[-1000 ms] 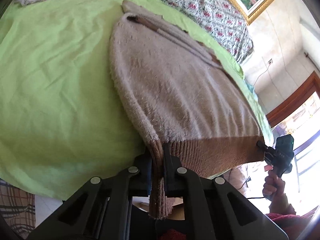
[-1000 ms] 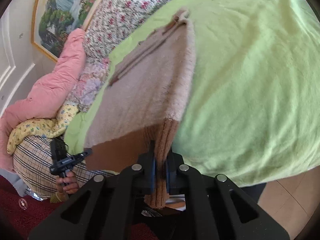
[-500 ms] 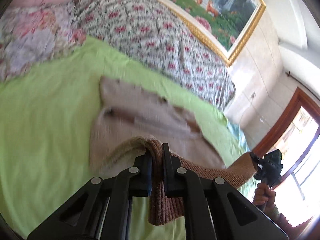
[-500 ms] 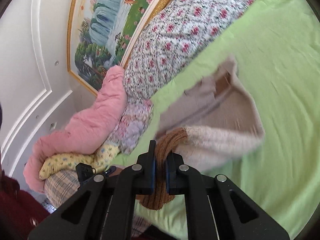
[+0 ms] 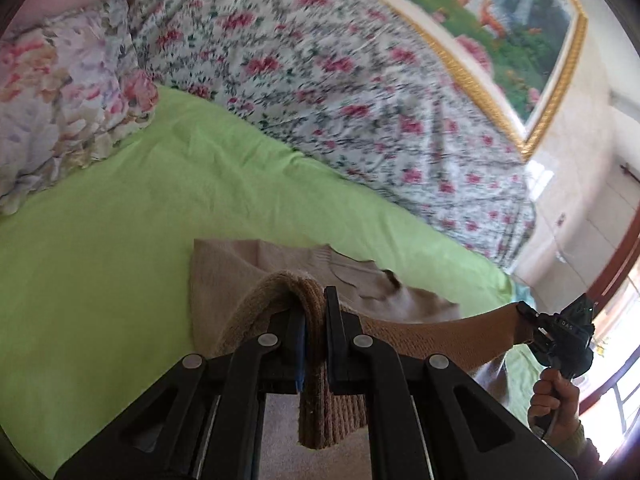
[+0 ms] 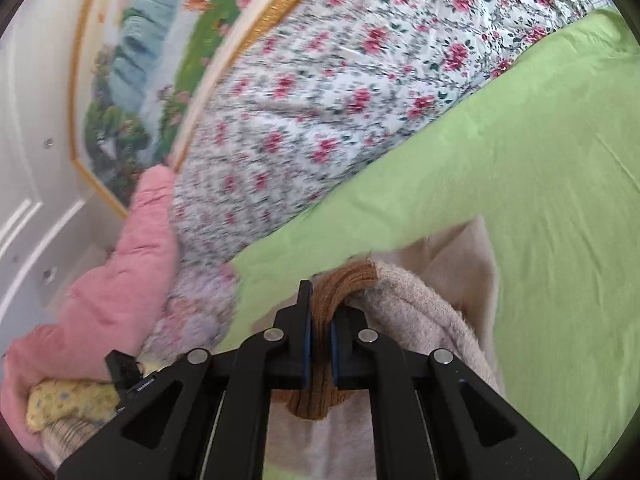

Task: Fold small clothes
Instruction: 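Fold the hem up toward the collar with both grippers and release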

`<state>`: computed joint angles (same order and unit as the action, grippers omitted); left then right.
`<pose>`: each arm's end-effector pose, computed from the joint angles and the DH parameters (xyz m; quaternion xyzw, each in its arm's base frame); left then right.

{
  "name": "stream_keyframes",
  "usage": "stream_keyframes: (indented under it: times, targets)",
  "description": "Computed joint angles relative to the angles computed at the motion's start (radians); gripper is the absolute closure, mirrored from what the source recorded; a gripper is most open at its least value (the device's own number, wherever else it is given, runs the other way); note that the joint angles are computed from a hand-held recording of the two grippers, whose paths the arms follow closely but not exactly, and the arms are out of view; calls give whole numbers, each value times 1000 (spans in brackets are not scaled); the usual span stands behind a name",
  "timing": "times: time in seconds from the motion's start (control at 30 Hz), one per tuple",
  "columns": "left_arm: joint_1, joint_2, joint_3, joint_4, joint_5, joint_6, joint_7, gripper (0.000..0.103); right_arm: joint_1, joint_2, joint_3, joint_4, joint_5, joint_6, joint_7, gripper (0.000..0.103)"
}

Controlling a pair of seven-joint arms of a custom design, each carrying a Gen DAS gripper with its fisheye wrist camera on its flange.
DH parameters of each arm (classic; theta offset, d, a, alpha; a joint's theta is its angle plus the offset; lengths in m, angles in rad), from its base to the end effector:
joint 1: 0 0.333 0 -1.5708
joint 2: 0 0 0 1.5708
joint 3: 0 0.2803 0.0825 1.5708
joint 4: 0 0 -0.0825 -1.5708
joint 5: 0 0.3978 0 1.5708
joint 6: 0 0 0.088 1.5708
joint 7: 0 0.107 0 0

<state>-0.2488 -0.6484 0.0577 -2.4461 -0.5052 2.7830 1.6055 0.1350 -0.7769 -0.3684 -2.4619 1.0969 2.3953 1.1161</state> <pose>0.4367 -0.0579 0.6046 -0.6613 0.5611 -0.4782 0.1385 0.4017 -0.1134 0.5871 -0.4376 0.6582 0.0440 0.6111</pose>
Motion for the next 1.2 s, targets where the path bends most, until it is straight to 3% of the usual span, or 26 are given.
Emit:
stream_keyframes:
  times: [0.03, 0.17, 0.4, 0.5, 0.57, 0.73, 0.87, 0.97, 1.07, 1.1, 1.2]
  targets:
    - [23, 32, -19, 19, -16, -1, 4, 97, 9, 52, 3, 28, 0, 15, 5, 95]
    - [23, 193, 0, 111, -2, 10, -10, 97, 16, 212, 18, 102, 19, 35, 14, 95]
    - [102, 328, -65, 170, 33, -31, -26, 93, -56, 364, 100, 140, -55, 21, 116, 92]
    - [93, 248, -65, 109, 1, -50, 5, 80, -85, 325, 104, 109, -52, -1, 132, 85]
    - [63, 154, -61, 35, -23, -41, 39, 70, -101, 249, 112, 59, -68, 24, 121, 69]
    - [-93, 39, -14, -39, -113, -85, 171, 66, -55, 16, 92, -77, -91, 2, 34, 68]
    - [-73, 131, -98, 54, -23, -208, 136, 62, 8, -29, 121, -69, -205, -104, 25, 68]
    - [-31, 222, -154, 125, 66, -219, 98, 62, 52, 64, 139, 15, -286, -184, 19, 68]
    - [-1, 301, -154, 187, 89, -194, 81, 62, 71, 190, 150, 107, -333, -216, -8, 68]
    - [44, 348, -176, 228, 159, -185, 25, 62, 67, 244, 154, 143, -340, -217, -7, 68]
    - [101, 442, -171, 307, 224, -176, -32, 65, 38, 413, 161, 260, -337, -205, -2, 68]
